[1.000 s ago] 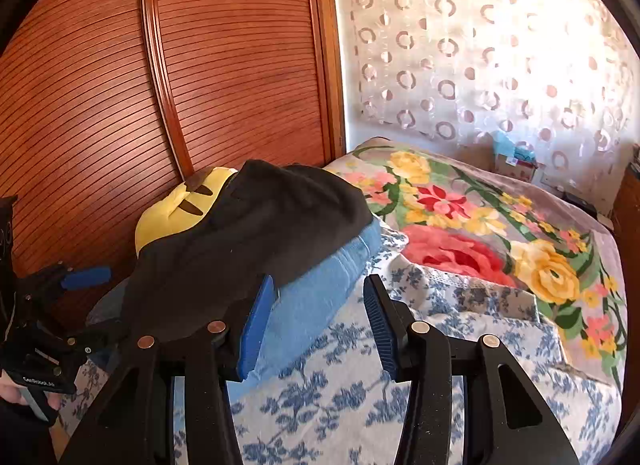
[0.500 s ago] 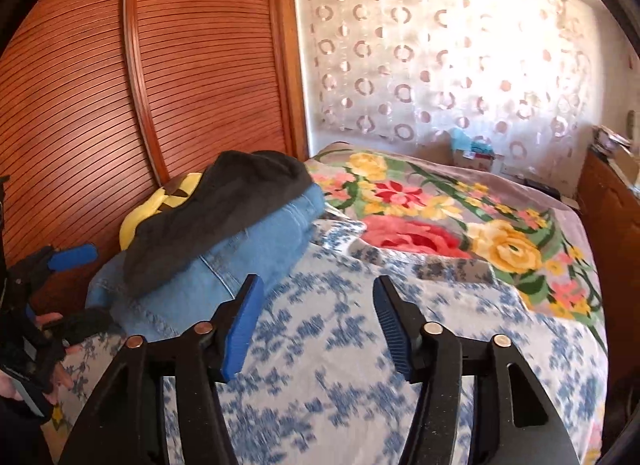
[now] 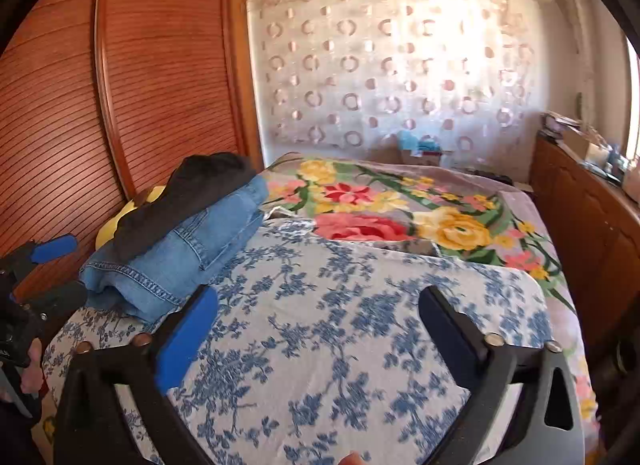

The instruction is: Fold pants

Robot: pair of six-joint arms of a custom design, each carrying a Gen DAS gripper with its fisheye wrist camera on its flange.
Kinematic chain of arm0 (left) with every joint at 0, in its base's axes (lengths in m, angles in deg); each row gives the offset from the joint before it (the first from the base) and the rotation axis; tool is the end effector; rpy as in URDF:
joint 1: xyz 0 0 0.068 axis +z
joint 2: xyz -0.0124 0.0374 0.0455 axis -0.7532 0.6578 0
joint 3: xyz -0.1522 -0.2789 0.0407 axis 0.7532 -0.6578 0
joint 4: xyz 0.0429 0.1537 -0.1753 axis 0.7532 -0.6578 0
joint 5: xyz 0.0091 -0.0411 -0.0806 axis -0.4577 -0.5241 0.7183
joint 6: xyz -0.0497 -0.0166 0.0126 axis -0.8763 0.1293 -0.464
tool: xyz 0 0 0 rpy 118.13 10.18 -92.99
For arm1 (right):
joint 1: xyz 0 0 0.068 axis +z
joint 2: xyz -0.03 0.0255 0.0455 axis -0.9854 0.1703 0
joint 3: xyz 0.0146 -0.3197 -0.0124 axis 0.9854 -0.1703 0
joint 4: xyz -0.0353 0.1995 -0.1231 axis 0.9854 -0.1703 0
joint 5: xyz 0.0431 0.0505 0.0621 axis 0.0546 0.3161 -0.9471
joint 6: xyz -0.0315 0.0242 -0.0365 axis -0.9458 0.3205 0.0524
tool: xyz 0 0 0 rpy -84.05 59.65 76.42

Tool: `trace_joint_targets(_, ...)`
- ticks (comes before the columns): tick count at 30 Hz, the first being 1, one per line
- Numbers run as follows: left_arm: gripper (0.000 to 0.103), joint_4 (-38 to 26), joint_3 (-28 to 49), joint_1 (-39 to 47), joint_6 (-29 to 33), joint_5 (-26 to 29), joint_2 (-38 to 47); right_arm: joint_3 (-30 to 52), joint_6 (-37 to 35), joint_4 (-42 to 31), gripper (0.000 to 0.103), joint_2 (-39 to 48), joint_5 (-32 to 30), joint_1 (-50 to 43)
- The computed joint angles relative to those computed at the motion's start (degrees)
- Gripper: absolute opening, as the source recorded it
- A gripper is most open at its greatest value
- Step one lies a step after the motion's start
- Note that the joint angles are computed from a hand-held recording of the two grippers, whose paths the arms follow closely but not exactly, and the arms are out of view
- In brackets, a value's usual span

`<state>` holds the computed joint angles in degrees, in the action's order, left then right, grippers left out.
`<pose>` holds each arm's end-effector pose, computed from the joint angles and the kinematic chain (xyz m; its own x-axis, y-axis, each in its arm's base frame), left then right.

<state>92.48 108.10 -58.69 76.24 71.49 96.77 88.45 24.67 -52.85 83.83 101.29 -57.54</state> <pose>0.3553 -0.0757 0.2165 -0.4257 0.2444 -0.8713 0.5747 0.8167 -0.0517 0.2516 0.0914 0.2627 -0.4604 0.0348 -0.8871 0.0271 0.9993 0.0251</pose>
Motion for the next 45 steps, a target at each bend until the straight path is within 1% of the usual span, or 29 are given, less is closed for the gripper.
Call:
trace_joint_targets(4, 0.103, 0.9, -2.8, -1.0, -0.3, -0.1, -2.9, -3.0, 3.2, -1.2, 0.102, -4.2, 7.7, 5.7)
trace_joint_targets(7, 0.103, 1.6, -5.1, -2.3, -0.5, -2.3, -5.2, -5.3, 6.1, -1.9, 0.102, -6.8, 12.4, 10.1)
trace_joint_targets(8, 0.103, 2.1, -5.9, -2.5, -0.7, -2.5, -5.8, -5.9, 7.6, -2.7, 0.102, -7.9, 15.1, 12.4)
trace_joint_targets(11, 0.103, 3.2, -8.5, -2.8, -1.7, -1.6, -8.2, -7.6, 10.8, -4.1, 0.102, -10.3, 21.3, 17.7)
trace_joint_targets(13, 0.103, 3.7, -10.0, -3.0, -2.2, -1.4, -9.9, -7.6, 14.3, -7.7, 0.102, -11.8, 26.9, 22.6)
trace_joint_targets(15, 0.103, 3.2, -10.9, -3.4, -2.3, -1.0, -11.6, -8.4, 17.4, -9.3, 0.102, -12.4, 31.6, 26.6)
trace_joint_targets(17, 0.103, 2.3, -11.7, -3.8, -2.1, -1.1, -13.4, -8.5, 21.9, -12.9, 0.102, -12.8, 36.6, 31.3)
trace_joint_targets(18, 0.103, 2.1, -12.2, -4.1, -2.2, -1.3, -14.2, -7.7, 24.8, -15.9, 0.102, -12.7, 38.9, 33.6)
trace_joint_targets(19, 0.103, 1.9, -12.6, -4.3, -2.2, -1.3, -15.0, -7.3, 27.2, -18.1, 0.102, -12.5, 40.6, 35.6)
trace_joint_targets(20, 0.103, 1.8, -13.1, -4.5, -2.5, -1.5, -15.8, -7.9, 28.4, -18.4, 0.102, -12.3, 41.6, 36.5)
trace_joint_targets(21, 0.103, 1.7, -13.4, -4.6, -2.7, -1.7, -16.4, -7.0, 31.9, -21.8, 0.102, -11.9, 43.6, 38.5)
trace_joint_targets(23, 0.103, 1.3, -13.9, -5.0, -3.1, -1.7, -17.5, -6.9, 35.1, -24.2, 0.102, -11.4, 45.7, 40.5)
trace_joint_targets(25, 0.103, 1.0, -14.4, -5.5, -3.5, -2.0, -18.4, -6.0, 40.3, -28.8, 0.102, -10.7, 47.6, 42.9)
trace_joint_targets(26, 0.103, 0.7, -14.6, -5.8, -3.5, -2.4, -18.8, -6.8, 39.7, -27.5, 0.102, -10.9, 47.5, 42.6)
trace_joint_targets(28, 0.103, 0.9, -15.3, -6.2, -3.8, -3.0, -19.7, -6.0, 43.9, -31.3, 0.102, -10.1, 49.1, 44.3)
trace_joint_targets(30, 0.103, 1.2, -16.2, -6.5, -4.1, -3.7, -20.6, -5.9, 45.8, -32.6, 0.102, -9.5, 49.8, 44.8)
trace_joint_targets(34, 0.103, 1.7, -17.9, -6.6, -4.2, -4.4, -21.9, -4.9, 54.2, -39.7, 0.102, -7.8, 51.5, 47.7)
trace_joint_targets(37, 0.103, 2.1, -19.1, -6.5, -4.3, -4.9, -22.5, -4.8, 57.8, -42.7, 0.102, -7.1, 51.9, 48.7)
trace_joint_targets(41, 0.103, 2.4, -19.9, -5.9, -3.8, -5.2, -22.3, -4.8, 59.2, -43.9, 0.102, -7.5, 52.3, 49.3)
trace_joint_targets(44, 0.103, 2.5, -20.1, -5.3, -3.7, -5.1, -22.0, -5.3, 56.5, -41.7, 0.102, -8.3, 52.2, 48.4)
trace_joint_targets(45, 0.103, 2.6, -20.2, -5.2, -3.8, -5.0, -21.9, -5.4, 56.8, -41.7, 0.102, -8.0, 52.2, 48.6)
